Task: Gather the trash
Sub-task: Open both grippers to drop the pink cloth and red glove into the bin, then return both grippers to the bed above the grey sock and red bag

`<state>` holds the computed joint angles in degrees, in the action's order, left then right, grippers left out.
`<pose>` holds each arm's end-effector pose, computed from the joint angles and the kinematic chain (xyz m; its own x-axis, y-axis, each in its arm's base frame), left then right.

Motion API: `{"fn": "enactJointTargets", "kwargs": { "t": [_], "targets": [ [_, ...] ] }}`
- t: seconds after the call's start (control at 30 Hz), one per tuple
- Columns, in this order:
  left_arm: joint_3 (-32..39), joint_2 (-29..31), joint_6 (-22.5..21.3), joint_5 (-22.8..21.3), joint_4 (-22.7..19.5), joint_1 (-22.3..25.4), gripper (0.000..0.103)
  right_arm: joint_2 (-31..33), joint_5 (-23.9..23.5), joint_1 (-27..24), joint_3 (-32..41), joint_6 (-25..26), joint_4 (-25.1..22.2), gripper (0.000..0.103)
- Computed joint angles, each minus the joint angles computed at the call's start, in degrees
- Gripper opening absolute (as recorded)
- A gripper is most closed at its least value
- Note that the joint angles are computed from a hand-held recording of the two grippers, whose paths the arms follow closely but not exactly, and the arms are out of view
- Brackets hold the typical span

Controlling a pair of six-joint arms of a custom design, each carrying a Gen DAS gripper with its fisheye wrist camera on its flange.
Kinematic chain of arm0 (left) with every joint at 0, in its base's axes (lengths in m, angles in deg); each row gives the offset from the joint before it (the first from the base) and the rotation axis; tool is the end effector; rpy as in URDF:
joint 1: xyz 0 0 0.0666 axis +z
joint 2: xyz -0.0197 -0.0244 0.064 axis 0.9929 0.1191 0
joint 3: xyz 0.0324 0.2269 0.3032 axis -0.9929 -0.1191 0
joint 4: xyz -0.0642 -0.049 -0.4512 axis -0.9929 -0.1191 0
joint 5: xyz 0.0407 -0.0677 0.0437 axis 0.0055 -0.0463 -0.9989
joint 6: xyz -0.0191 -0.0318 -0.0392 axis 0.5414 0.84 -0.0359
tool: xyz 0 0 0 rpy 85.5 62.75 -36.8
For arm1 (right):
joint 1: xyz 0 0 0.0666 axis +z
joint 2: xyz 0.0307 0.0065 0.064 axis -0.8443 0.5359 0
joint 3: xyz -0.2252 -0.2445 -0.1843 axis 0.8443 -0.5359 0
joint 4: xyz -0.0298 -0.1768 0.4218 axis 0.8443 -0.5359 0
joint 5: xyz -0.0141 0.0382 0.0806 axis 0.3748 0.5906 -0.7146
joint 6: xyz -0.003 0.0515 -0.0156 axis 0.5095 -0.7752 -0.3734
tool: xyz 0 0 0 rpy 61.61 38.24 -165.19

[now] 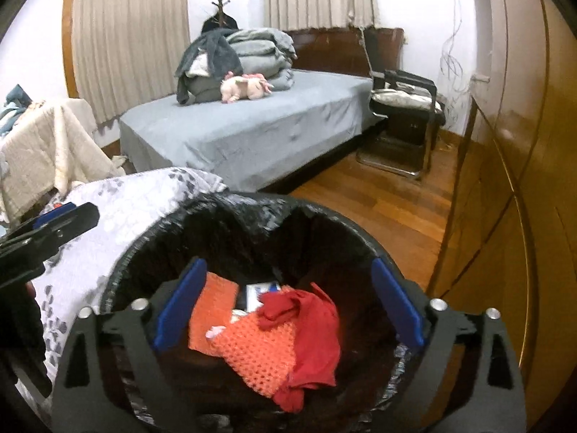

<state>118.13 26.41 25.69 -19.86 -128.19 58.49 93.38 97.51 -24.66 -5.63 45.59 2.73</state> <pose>0.4468 -0.2191 0.4952 -0.5080 0.2294 -0.8303 0.6461 0.7390 -0.1911 0.3167 0.1774 0.4853 -0.5475 0.2601 -0.7954 0.3793 0.9244 0.0411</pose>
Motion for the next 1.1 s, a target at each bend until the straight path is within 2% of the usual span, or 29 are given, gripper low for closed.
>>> {"fn": "enactJointTargets", "kwargs": {
  "t": [0.23, 0.57, 0.8, 1.1],
  "targets": [
    [-1.0, -2.7, -0.3, -1.6, 0.0, 7.1, 0.094, 4.1, 0.2, 2.5, 4.0, 3.3, 4.0, 0.096],
    [-2.5, -3.9, -1.6, -2.4, -0.9, 18.6, 0.094, 14.5, -5.3, 4.4, 11.8, 8.2, 9.8, 0.096],
    [-3.0, -3.5, -1.8, -3.4, -0.7, 24.3, 0.094, 23.0, -8.3, 6.0, 19.4, 13.3, 14.1, 0.096],
    [-2.4, -0.7, -3.7, -3.6, 0.3, 30.5, 0.094, 34.6, -11.3, 7.6, 29.5, 15.1, 16.9, 0.096]
  ]
}}
